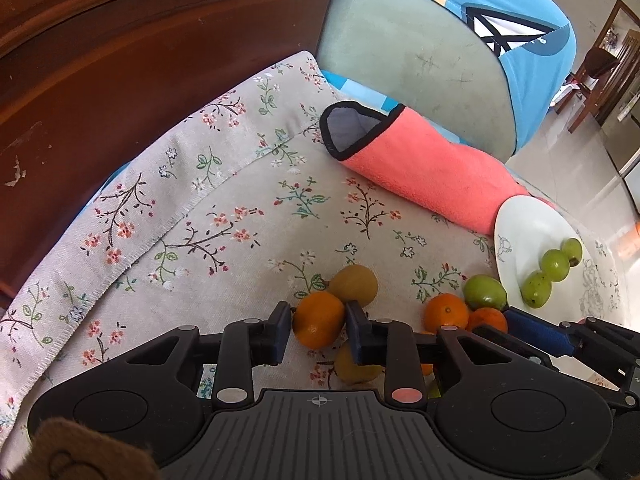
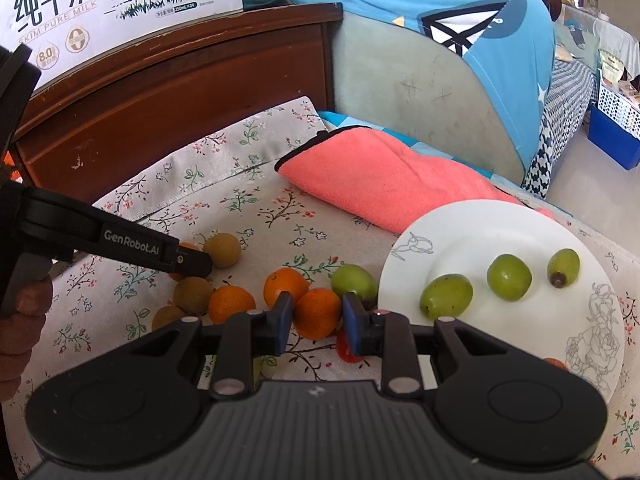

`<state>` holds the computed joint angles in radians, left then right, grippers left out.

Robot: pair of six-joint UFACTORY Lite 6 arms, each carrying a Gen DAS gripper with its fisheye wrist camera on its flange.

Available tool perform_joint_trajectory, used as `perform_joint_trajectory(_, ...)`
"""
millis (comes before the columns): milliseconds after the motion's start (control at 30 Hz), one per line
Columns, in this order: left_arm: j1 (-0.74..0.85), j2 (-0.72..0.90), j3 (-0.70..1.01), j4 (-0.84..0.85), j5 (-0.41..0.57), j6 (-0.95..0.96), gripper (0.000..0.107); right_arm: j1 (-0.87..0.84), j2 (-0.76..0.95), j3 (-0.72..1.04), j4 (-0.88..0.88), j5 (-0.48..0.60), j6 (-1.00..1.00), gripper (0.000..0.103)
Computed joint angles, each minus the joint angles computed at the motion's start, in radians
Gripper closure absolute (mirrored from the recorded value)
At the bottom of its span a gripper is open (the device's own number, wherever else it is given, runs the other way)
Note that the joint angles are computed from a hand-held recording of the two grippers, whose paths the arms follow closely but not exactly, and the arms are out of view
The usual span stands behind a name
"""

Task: Organize fruits
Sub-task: 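Grasp a mandarin orange with the right tool while the left tool grasps another orange, then carry both oranges onto the white plate and open both tools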

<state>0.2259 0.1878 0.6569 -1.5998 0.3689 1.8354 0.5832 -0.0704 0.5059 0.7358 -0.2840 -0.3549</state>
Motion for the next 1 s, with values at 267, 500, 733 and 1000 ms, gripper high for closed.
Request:
perform_joint_trajectory(267,-0.014,-0.095,-0.067,-0.061,0.001,0.077,0.080,-0.010,-0.035,-0.008,-0.008,0.011,0.027,0.076)
perform_joint_trajectory(500,-0.014,-0.132,-0.094,-0.069,0.007,0.093,0.081,-0.015,-0.067,-0.013,0.009,0.021,0.017,0.076)
perform_joint_trajectory(733,-0.028,-0.061,-0.071,-0.160,-0.002,0.201,0.079,-0.019,-0.067,-0.013,-0.004,0.029,0.036,0.076)
perform_joint_trajectory(1000,-0.044,-0.046,-0.081,-0.275,0.002,0.337,0.081,-0.026,-0.082,-0.020,0.013,0.035,0.025,0.076)
